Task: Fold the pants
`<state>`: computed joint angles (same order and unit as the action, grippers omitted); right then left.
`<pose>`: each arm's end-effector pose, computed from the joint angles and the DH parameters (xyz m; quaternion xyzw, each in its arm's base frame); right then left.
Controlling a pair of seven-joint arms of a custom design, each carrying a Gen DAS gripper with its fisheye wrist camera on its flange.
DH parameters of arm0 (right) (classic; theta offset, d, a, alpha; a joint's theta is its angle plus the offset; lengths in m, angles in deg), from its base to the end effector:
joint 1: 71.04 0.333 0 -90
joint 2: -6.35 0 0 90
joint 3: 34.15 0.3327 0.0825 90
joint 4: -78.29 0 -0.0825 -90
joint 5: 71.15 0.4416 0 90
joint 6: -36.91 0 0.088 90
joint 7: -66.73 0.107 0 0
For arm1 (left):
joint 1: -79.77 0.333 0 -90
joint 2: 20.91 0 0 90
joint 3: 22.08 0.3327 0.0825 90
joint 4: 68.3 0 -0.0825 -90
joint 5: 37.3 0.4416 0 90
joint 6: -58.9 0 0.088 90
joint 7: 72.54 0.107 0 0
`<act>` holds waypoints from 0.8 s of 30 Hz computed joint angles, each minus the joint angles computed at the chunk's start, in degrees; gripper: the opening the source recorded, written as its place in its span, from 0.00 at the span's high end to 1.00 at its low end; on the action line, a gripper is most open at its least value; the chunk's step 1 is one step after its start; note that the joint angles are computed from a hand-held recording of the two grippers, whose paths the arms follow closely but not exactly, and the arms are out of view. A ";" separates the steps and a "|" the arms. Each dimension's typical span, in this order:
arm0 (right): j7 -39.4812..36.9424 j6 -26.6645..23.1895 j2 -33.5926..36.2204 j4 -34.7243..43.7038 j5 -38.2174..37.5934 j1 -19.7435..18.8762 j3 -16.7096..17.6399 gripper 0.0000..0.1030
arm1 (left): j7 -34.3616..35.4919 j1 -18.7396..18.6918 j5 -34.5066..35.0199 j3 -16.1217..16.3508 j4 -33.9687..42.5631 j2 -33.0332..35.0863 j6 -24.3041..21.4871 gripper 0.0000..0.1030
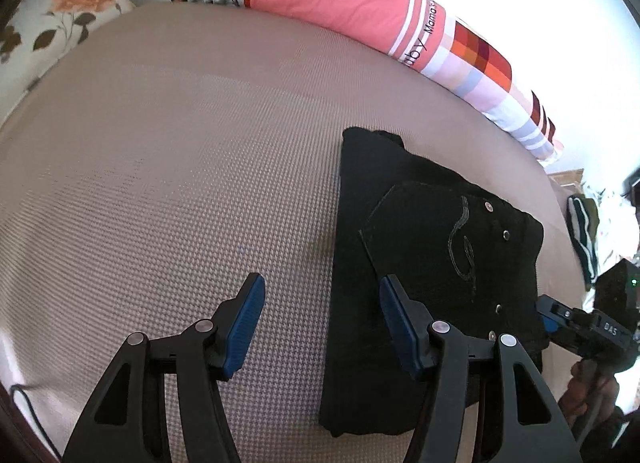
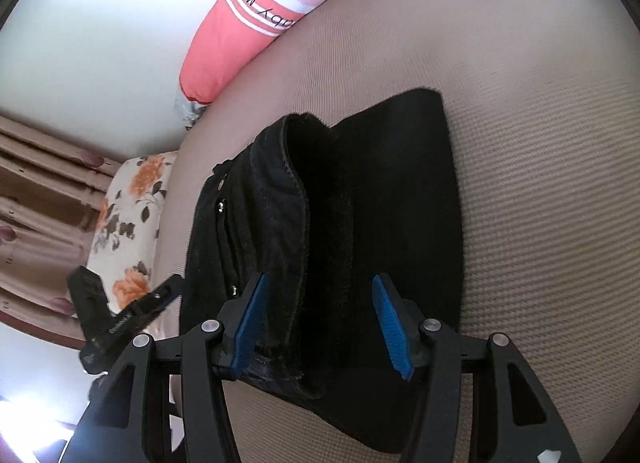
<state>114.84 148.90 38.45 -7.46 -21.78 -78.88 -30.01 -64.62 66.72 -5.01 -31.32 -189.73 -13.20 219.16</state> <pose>0.7647 -0.0079 0.3455 -0.7302 0.5545 0.1934 0.3493 0.5900 -0.2666 0.3868 -0.8367 0.4572 -0.2776 0.1173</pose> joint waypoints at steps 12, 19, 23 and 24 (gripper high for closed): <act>2.88 -5.90 8.31 10.18 1.79 -1.73 2.15 0.70 | 4.64 0.83 -6.00 -0.58 -0.19 1.41 2.23 0.41; 2.22 -5.28 10.88 14.03 1.02 -1.19 3.38 0.77 | 5.33 0.13 -6.35 -0.10 0.71 2.05 1.11 0.41; 2.18 -4.58 10.96 14.14 1.04 -1.14 3.83 0.78 | 4.91 -0.06 -5.99 0.14 0.73 2.16 1.22 0.41; 2.12 -4.27 10.70 13.80 1.11 -1.16 3.85 0.79 | 4.78 -0.10 -5.94 0.16 0.67 2.09 1.22 0.41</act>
<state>116.96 144.63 49.15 6.33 -20.67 -80.05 -26.17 -59.83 66.62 -10.96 -31.17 -189.06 -11.10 220.38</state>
